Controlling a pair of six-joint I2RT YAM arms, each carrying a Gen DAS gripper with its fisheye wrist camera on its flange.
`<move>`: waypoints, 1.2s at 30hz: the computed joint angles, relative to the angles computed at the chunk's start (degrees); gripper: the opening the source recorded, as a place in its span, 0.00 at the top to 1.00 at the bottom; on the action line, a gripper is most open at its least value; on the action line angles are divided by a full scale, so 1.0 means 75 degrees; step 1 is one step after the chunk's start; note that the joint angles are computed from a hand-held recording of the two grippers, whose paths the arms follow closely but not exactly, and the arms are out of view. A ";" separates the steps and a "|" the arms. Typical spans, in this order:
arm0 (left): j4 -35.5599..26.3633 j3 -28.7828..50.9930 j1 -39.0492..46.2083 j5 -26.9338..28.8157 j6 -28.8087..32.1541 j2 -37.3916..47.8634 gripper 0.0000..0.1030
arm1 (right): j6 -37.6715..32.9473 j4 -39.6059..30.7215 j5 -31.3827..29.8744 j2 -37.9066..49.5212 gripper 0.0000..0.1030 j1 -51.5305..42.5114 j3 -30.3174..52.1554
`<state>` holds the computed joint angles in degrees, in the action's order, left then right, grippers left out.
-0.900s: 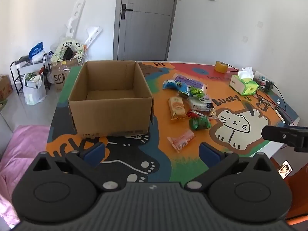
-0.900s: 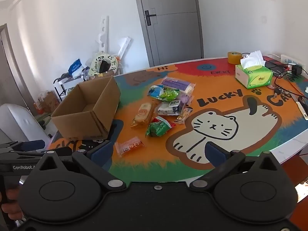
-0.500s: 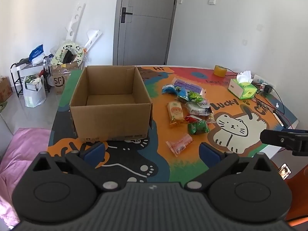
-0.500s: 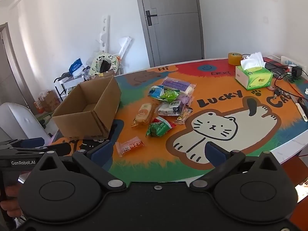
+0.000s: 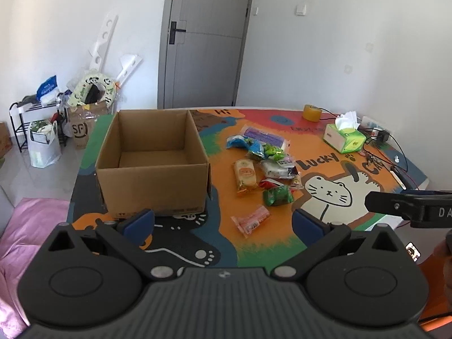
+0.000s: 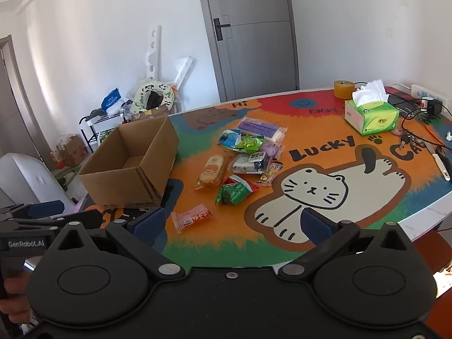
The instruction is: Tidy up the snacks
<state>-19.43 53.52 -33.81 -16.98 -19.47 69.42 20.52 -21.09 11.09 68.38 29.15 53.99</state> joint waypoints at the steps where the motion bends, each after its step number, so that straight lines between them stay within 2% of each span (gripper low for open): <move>1: -0.0021 0.0018 -0.0030 -0.0051 -0.0033 0.0016 0.00 | -0.0020 -0.0003 0.0031 -0.0006 0.00 0.0010 0.0000; 36: -0.0225 0.0148 -0.0092 -0.0059 0.0046 -0.0035 0.00 | -0.0014 -0.0076 0.0149 -0.0090 0.00 0.0055 0.0012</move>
